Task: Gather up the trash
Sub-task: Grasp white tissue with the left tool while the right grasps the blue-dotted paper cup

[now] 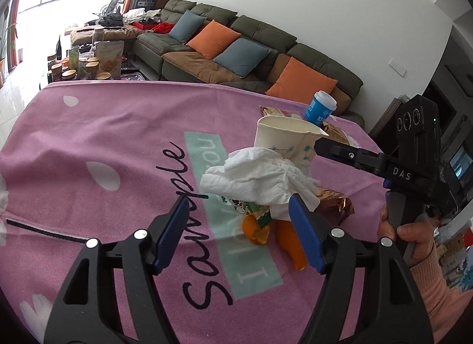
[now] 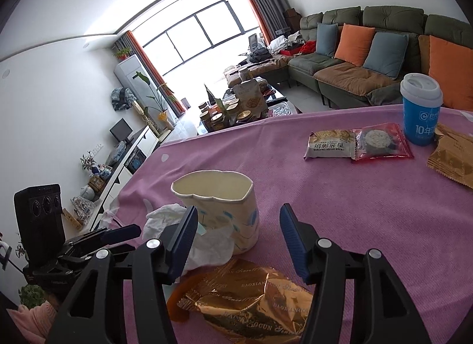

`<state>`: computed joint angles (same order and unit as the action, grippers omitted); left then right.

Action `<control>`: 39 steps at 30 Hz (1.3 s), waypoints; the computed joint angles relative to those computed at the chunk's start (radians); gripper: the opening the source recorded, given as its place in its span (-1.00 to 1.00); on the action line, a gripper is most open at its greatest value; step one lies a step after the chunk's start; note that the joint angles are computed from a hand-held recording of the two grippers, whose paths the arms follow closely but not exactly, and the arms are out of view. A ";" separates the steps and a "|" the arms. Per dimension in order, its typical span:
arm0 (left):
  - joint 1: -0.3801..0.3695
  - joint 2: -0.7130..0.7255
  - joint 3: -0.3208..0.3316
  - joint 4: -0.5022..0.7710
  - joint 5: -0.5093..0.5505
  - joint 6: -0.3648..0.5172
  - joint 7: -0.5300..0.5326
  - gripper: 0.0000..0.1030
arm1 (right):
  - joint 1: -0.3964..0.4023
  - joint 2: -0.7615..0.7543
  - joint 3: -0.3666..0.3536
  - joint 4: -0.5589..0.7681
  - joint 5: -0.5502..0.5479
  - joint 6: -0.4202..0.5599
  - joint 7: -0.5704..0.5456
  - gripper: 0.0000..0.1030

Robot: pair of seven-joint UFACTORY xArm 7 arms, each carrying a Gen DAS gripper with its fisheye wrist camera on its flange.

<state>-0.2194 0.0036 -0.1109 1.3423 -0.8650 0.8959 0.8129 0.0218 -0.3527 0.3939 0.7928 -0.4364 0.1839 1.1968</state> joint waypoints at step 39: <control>0.043 -0.077 0.050 -0.016 -0.165 0.103 0.120 -0.28 | -0.013 -0.046 0.047 0.031 -0.029 -0.010 -0.040 -0.60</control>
<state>-0.1764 -0.0735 -0.0605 1.3268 -1.0299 0.9989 0.9333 0.0085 -0.3991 0.4410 0.8237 -0.4655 0.1735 1.1565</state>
